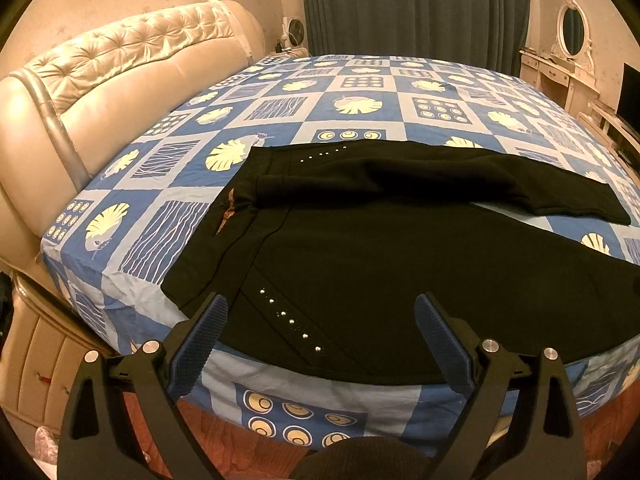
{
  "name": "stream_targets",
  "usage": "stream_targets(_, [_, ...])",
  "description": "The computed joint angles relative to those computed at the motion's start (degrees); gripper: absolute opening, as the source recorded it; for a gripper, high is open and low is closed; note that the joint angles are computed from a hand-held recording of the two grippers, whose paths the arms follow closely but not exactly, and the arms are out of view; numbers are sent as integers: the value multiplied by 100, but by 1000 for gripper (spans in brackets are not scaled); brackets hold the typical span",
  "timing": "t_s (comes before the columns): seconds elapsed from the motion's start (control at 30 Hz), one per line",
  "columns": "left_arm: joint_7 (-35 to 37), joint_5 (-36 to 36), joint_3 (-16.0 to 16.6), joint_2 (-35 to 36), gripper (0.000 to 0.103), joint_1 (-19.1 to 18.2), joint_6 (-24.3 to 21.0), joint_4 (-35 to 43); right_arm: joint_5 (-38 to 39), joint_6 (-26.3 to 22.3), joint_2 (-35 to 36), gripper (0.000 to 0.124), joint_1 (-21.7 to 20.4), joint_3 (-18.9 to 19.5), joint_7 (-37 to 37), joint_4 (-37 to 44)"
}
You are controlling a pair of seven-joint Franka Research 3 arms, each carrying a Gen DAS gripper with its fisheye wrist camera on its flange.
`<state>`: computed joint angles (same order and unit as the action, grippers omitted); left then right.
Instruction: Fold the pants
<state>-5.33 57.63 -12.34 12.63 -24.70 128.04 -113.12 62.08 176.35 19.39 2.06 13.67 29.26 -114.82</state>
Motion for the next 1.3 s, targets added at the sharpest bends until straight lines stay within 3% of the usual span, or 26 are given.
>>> stream_targets(1.3, [108, -68, 2, 31, 94, 16, 95, 22, -74, -6, 36, 101, -2, 52, 130, -25])
